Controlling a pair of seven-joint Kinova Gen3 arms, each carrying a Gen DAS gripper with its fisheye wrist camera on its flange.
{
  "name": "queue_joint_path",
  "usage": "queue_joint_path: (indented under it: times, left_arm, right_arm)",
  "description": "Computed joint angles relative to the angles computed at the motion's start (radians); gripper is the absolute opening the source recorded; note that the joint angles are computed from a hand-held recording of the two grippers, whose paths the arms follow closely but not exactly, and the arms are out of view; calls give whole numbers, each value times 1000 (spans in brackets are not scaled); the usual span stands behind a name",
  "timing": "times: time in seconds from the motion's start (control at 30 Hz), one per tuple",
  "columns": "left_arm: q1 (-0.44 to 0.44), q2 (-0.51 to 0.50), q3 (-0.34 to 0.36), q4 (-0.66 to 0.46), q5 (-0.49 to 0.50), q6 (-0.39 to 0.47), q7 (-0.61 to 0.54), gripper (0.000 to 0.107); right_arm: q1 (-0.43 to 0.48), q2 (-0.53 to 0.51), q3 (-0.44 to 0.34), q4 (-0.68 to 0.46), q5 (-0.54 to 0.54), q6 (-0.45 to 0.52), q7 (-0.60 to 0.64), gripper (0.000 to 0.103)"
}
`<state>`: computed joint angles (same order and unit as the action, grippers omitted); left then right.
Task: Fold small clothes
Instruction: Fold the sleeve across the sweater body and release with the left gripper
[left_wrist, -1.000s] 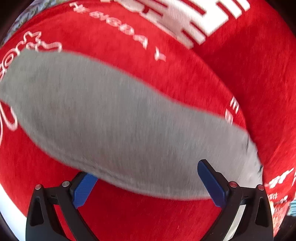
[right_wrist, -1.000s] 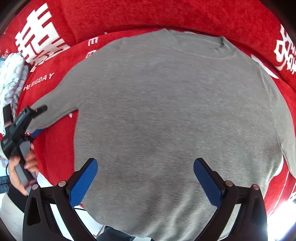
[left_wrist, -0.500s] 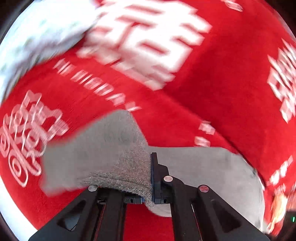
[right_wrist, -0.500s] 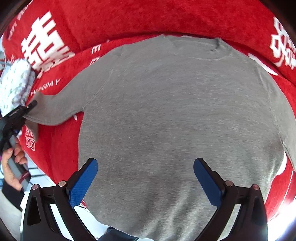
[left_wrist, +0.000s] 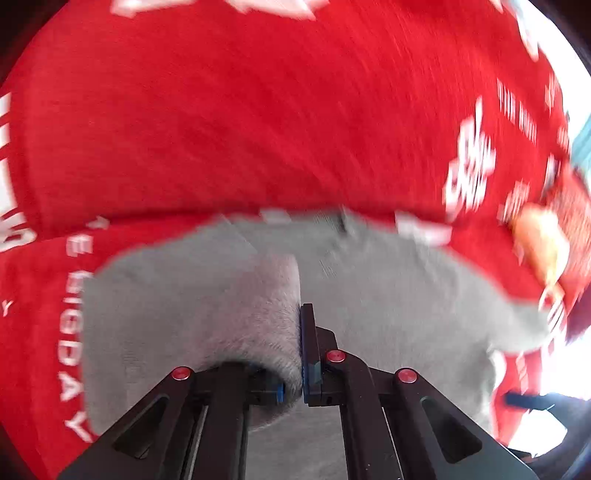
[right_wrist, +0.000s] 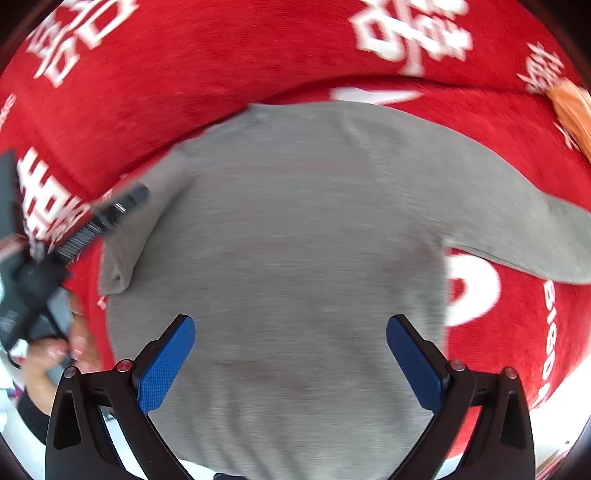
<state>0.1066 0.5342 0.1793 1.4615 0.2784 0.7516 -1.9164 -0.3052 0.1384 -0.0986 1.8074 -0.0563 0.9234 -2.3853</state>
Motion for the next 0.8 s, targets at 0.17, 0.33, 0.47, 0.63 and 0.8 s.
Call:
queue_joint_path:
  times: [0.17, 0.33, 0.47, 0.63, 0.8]
  left_arm:
    - [127, 35, -63, 26, -148, 2, 99, 85]
    - [62, -99, -52, 147, -145, -54, 53, 92]
    - [10, -188, -127, 199, -213, -71, 115, 92]
    - [-18, -89, -223, 96, -319, 32, 273, 92]
    - [-117, 19, -174, 23, -282, 91, 268, 92]
  right_arm:
    - [45, -8, 19, 55, -31, 0, 27, 103]
    - [34, 29, -2, -15, 24, 29, 63, 103]
    - [-69, 135, -28, -195, 162, 57, 172, 103]
    - [-265, 343, -4, -423, 350, 120, 370, 103]
    - [-420, 537, 66, -569, 509, 245, 456, 80]
